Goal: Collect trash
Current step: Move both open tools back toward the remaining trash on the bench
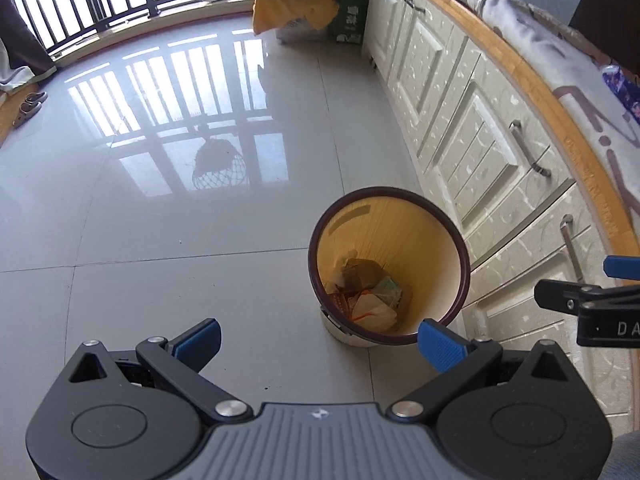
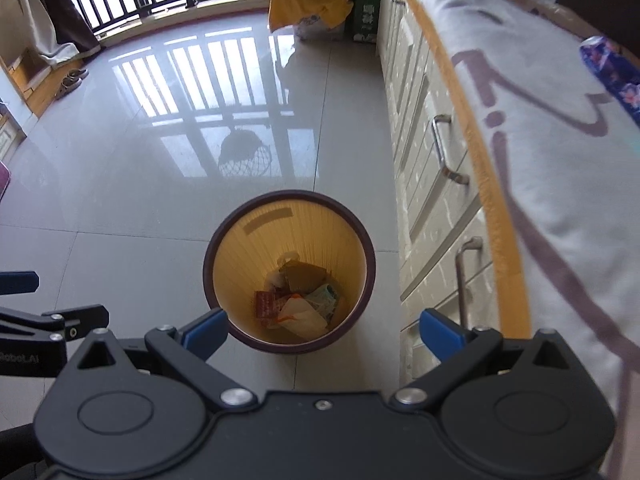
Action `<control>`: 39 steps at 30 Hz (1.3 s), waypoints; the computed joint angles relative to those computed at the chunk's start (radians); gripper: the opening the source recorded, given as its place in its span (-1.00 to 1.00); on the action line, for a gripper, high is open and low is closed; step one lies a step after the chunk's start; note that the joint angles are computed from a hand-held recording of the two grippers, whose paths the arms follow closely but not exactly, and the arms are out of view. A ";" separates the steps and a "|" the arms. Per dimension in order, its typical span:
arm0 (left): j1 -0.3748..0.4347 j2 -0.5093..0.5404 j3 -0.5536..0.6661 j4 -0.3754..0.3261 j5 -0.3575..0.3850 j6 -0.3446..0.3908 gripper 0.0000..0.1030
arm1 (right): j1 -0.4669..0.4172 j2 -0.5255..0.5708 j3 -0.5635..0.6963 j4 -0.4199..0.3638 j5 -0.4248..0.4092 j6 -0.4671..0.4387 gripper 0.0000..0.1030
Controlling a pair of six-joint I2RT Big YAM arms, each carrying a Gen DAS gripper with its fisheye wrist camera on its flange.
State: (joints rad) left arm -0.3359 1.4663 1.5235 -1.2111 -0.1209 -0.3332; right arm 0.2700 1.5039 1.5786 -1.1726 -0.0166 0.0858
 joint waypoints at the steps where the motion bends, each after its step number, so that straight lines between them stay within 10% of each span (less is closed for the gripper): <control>1: -0.002 -0.008 -0.002 0.001 -0.002 -0.003 1.00 | 0.002 -0.008 0.001 -0.004 0.005 -0.004 1.00; 24: -0.146 -0.150 -0.034 0.062 -0.123 -0.047 1.00 | -0.056 -0.331 -0.185 0.089 0.097 -0.003 1.00; 39: -0.296 -0.155 -0.015 0.203 -0.190 -0.055 1.00 | -0.304 -0.521 -0.324 0.213 0.042 -0.060 1.00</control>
State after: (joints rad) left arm -0.6320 1.3111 1.5090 -1.0082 -0.3109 -0.3880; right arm -0.0340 0.9832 1.2550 -0.9597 0.0249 0.0254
